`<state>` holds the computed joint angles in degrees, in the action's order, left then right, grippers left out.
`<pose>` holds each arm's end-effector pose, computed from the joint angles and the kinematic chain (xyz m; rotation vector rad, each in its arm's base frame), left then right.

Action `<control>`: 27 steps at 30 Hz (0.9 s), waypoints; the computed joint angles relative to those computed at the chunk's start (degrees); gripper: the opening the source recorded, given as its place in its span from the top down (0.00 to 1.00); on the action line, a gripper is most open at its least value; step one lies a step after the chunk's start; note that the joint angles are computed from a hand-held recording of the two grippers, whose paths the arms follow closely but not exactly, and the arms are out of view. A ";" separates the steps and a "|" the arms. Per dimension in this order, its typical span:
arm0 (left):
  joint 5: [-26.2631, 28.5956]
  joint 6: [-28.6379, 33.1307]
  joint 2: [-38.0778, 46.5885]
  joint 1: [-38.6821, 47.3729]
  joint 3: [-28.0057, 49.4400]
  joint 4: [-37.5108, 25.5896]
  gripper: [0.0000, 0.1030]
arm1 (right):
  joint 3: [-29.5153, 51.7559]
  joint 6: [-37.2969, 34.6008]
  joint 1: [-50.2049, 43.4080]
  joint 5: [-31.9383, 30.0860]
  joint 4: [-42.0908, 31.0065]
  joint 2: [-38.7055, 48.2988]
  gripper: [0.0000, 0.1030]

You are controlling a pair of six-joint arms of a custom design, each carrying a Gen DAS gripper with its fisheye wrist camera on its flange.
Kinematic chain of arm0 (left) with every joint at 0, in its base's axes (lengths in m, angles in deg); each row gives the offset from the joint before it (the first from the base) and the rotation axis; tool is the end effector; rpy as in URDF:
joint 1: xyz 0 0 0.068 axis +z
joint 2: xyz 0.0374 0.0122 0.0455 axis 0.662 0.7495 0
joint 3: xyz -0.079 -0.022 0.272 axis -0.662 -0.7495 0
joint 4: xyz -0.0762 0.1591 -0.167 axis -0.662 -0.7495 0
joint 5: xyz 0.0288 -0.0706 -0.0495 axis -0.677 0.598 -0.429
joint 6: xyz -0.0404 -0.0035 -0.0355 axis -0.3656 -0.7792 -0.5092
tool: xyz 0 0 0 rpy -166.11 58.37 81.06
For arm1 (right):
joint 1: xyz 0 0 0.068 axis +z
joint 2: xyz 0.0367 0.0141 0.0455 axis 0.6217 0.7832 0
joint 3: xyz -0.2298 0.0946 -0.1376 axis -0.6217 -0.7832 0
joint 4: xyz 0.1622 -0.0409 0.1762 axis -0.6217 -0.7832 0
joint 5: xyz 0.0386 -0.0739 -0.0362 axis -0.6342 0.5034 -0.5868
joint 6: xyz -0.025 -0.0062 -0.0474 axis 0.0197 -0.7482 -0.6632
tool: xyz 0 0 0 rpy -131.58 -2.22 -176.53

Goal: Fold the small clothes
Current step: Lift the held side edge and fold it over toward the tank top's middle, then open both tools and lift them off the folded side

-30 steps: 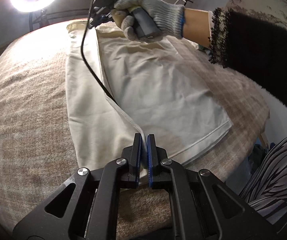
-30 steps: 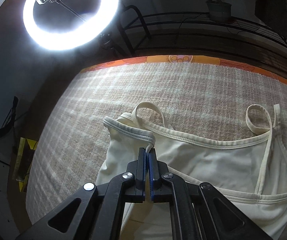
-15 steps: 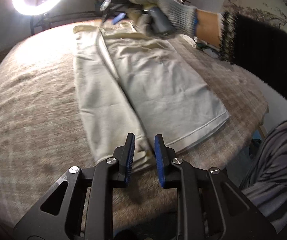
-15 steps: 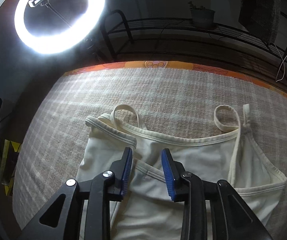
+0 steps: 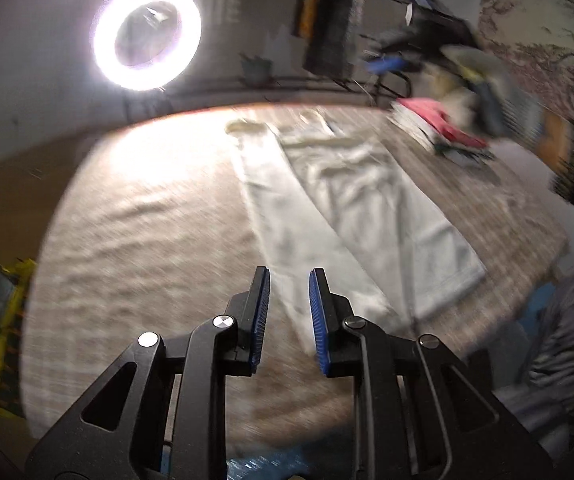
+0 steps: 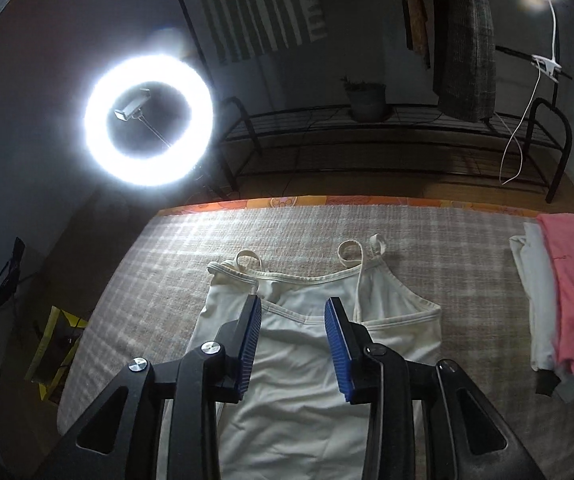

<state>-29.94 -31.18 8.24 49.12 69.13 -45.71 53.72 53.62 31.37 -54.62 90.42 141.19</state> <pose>0.1513 0.0049 0.0854 0.4575 2.2994 -0.3076 0.3686 -0.0337 0.1421 -0.0186 2.4250 0.3573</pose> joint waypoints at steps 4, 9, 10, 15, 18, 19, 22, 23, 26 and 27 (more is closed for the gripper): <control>3.26 -1.46 -5.49 3.66 4.73 -7.68 0.82 | -9.62 -2.27 -3.02 -1.64 0.81 -11.13 0.67; -1.91 -2.97 -12.61 -1.07 11.75 -17.07 0.82 | -18.31 -1.59 -6.49 -4.11 -0.11 -22.77 0.59; -1.89 -3.00 -13.79 -1.75 13.50 -19.18 0.82 | -20.17 -1.72 -7.42 -4.81 -0.03 -25.16 0.53; -5.46 -8.51 -16.91 -7.56 18.38 -23.42 0.82 | -28.27 -4.00 -11.47 -6.51 1.47 -34.19 0.50; -7.87 -11.78 -17.66 -12.66 17.70 -22.17 0.82 | -31.06 -6.01 -15.25 -9.14 2.00 -36.55 0.50; -9.81 -12.74 -17.53 -15.22 16.88 -20.62 0.82 | -31.92 -6.52 -16.85 -10.45 2.63 -36.87 0.49; -15.05 -16.70 -13.99 -23.02 14.51 -14.69 0.82 | -34.20 -7.79 -21.92 -14.89 5.37 -36.31 0.38; -16.23 -18.31 -11.92 -25.37 13.74 -12.29 0.82 | -34.71 -8.12 -23.20 -15.84 6.20 -35.78 0.38; -21.08 -22.37 -4.02 -32.38 12.16 -4.90 0.82 | -35.23 -10.51 -25.81 -17.09 8.39 -32.24 0.38; -22.81 -23.33 -1.07 -34.59 11.93 -2.39 0.82 | -35.12 -11.55 -26.55 -17.52 8.73 -30.94 0.38</control>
